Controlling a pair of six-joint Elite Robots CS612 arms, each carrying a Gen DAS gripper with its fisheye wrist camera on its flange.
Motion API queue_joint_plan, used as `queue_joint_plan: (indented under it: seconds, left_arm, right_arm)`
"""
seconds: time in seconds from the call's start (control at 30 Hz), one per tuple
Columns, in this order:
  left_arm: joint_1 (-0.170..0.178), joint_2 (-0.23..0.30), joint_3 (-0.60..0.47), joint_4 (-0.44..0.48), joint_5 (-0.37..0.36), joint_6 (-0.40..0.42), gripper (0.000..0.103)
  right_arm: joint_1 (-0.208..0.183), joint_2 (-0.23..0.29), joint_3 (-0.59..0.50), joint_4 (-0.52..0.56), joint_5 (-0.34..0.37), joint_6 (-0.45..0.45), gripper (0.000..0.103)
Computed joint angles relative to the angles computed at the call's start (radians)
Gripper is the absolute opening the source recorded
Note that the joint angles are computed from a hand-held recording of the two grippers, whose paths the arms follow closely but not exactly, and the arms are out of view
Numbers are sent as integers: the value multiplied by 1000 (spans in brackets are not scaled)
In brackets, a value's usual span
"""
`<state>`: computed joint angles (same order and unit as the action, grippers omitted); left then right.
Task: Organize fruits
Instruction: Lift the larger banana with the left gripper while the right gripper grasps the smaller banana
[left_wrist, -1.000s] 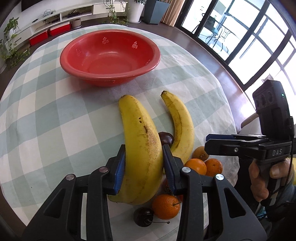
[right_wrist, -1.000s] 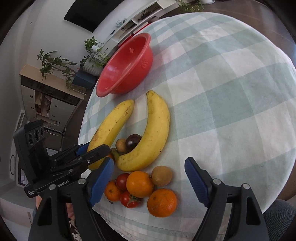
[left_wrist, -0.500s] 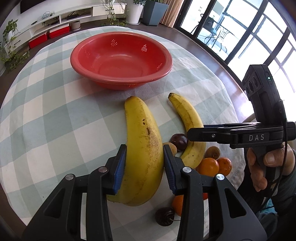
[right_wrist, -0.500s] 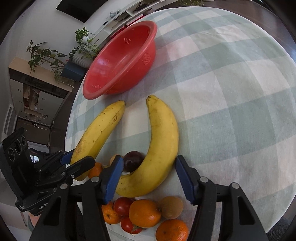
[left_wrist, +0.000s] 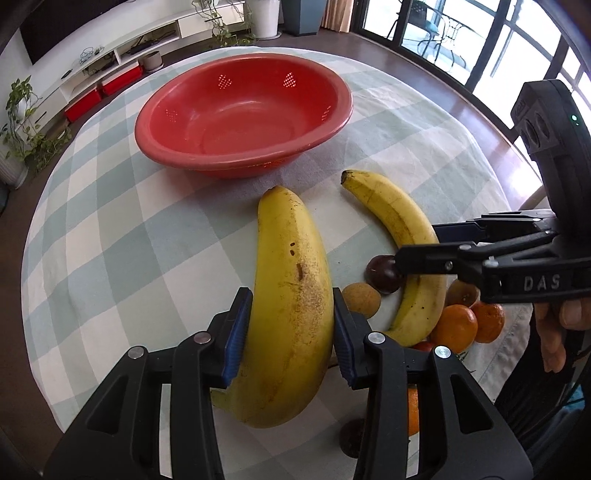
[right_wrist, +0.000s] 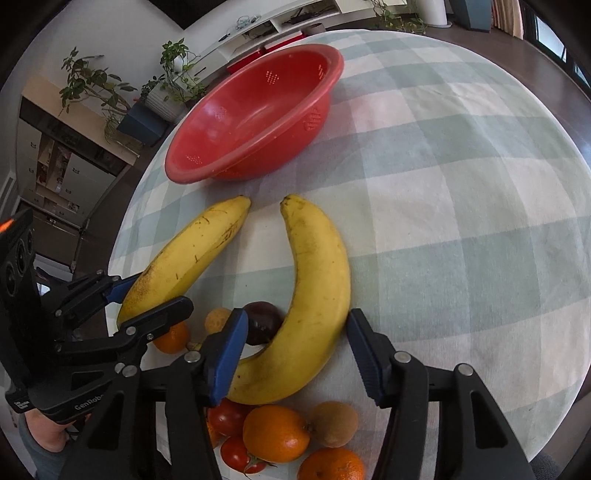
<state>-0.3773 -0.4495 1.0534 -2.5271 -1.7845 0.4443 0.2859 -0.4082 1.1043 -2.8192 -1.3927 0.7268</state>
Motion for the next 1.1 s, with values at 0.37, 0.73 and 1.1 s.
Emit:
queue_joint_plan:
  seconds: [0.37, 0.73, 1.1]
  left_arm:
    - [1, 5, -11, 18, -27, 17, 36]
    - [9, 4, -8, 9, -62, 1, 36]
    - [24, -4, 1, -19, -134, -35, 35]
  right_arm:
    - [0, 4, -32, 76, 3, -42, 40]
    - [7, 12, -71, 137, -61, -143, 38]
    - [-16, -5, 19, -67, 36, -62, 35]
